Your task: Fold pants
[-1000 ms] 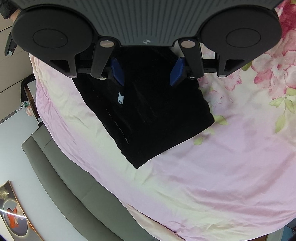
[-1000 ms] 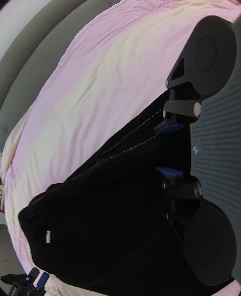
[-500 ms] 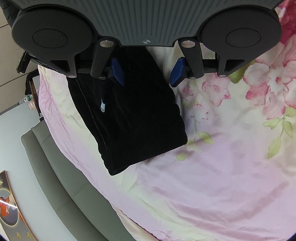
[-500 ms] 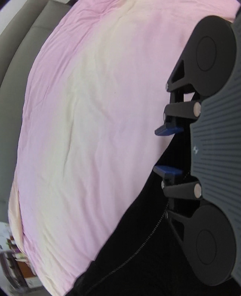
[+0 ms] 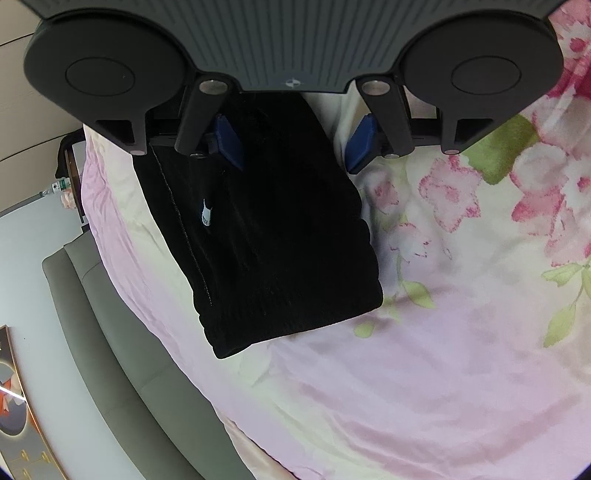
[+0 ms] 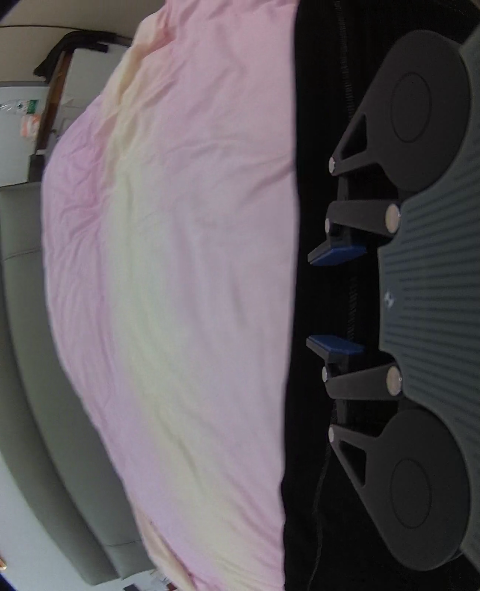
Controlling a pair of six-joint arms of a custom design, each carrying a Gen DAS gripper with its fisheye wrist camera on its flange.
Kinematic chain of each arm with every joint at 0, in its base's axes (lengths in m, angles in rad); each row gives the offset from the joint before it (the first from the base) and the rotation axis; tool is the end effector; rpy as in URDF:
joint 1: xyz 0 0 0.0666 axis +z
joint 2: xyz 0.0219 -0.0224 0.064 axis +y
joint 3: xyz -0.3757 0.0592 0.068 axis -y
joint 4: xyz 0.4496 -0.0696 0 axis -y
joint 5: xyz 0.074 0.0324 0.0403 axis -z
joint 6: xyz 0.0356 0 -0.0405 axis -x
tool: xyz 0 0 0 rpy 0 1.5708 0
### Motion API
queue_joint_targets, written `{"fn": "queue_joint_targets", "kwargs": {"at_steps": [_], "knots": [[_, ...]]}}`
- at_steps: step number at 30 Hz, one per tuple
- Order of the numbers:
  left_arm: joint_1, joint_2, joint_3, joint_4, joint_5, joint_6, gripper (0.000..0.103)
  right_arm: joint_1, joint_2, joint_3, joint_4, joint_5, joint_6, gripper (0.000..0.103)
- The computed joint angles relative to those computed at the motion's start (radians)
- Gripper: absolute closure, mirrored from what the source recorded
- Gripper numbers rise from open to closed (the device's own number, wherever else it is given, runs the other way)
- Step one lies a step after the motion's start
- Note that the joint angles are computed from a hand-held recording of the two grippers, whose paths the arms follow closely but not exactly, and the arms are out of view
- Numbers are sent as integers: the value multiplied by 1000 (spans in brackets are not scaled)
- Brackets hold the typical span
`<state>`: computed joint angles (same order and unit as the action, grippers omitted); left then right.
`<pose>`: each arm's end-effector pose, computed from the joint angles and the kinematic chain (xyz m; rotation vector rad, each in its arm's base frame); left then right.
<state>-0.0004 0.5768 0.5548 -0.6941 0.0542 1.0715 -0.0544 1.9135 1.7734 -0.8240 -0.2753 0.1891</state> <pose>0.2761 -0.0024 0.3105 -1.1811 2.0477 -0.6048 0.7184 -0.0298 0.3098 -0.2761 2.4844 0.2485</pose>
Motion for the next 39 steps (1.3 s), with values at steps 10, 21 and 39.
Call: {"fn": "queue_joint_targets", "kwargs": {"at_steps": [10, 21, 39], "knots": [[-49, -29, -9, -2, -106, 142, 23, -58, -300, -436, 337, -144, -399, 64], [-7, 90, -81, 309, -193, 365, 20, -39, -382, -517, 397, -251, -426, 56], [211, -132, 4, -21, -409, 294, 71, -28, -366, -514, 420, -276, -377, 57]]}}
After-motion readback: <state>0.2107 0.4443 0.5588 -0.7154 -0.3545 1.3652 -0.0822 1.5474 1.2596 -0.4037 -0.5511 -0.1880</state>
